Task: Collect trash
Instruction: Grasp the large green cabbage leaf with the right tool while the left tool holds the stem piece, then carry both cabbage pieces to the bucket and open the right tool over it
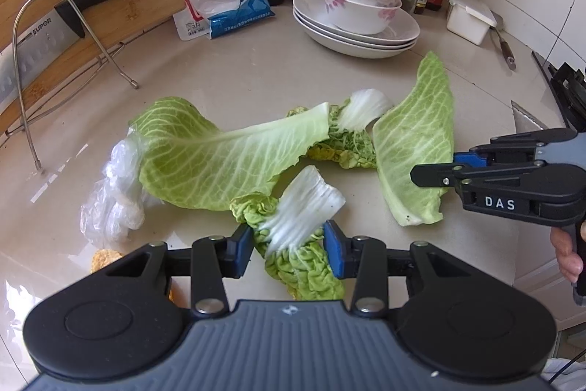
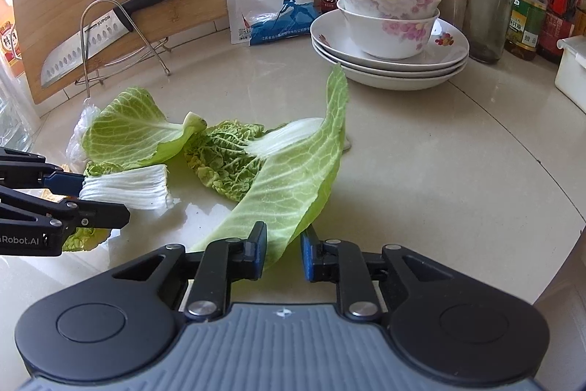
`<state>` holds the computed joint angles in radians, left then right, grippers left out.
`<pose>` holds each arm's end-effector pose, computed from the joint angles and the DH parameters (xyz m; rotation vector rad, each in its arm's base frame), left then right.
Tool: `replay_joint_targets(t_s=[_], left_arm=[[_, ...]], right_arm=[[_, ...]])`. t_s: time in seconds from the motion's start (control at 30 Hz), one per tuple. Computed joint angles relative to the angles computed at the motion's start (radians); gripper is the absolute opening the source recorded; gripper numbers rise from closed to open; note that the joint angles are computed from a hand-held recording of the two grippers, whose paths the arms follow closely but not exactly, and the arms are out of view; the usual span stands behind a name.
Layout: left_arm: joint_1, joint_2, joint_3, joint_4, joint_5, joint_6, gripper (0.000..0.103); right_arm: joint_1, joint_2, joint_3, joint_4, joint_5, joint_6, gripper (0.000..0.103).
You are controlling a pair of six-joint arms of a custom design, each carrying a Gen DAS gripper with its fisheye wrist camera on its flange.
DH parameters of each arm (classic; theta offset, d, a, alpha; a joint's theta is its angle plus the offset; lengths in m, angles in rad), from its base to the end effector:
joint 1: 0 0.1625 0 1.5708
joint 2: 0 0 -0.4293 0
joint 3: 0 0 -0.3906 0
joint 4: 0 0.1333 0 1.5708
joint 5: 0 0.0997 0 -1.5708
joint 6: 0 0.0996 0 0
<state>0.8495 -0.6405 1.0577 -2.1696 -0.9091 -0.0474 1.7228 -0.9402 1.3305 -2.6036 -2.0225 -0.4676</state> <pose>-0.3912 -0.7394 0.2015 0.7651 2.4245 -0.5418 0.2020 -0.7256 0.3486 0.5818 -2.4463 0.7334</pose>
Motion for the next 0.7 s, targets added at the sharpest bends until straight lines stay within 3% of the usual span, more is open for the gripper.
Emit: replay_joint_targets(t_s=[0.13,0.53,0.7], left_arm=[[0.0,-0.002,0.001,0.0,-0.005,0.012,0.036],[-0.006,-0.01,-0.005,0.016,-0.027,0.066,0.02],[-0.016,-0.018,-0.002,0.026,-0.035,0.102,0.019]], right_arm=[[0.009,0.004,0.013,-0.06,-0.012,-0.048,0.004],[0.031,-0.046,0.048,-0.103,-0.018,-0.147,0.002],[0.04,-0.074,0.077,-0.119,-0.032,-0.185,0.002]])
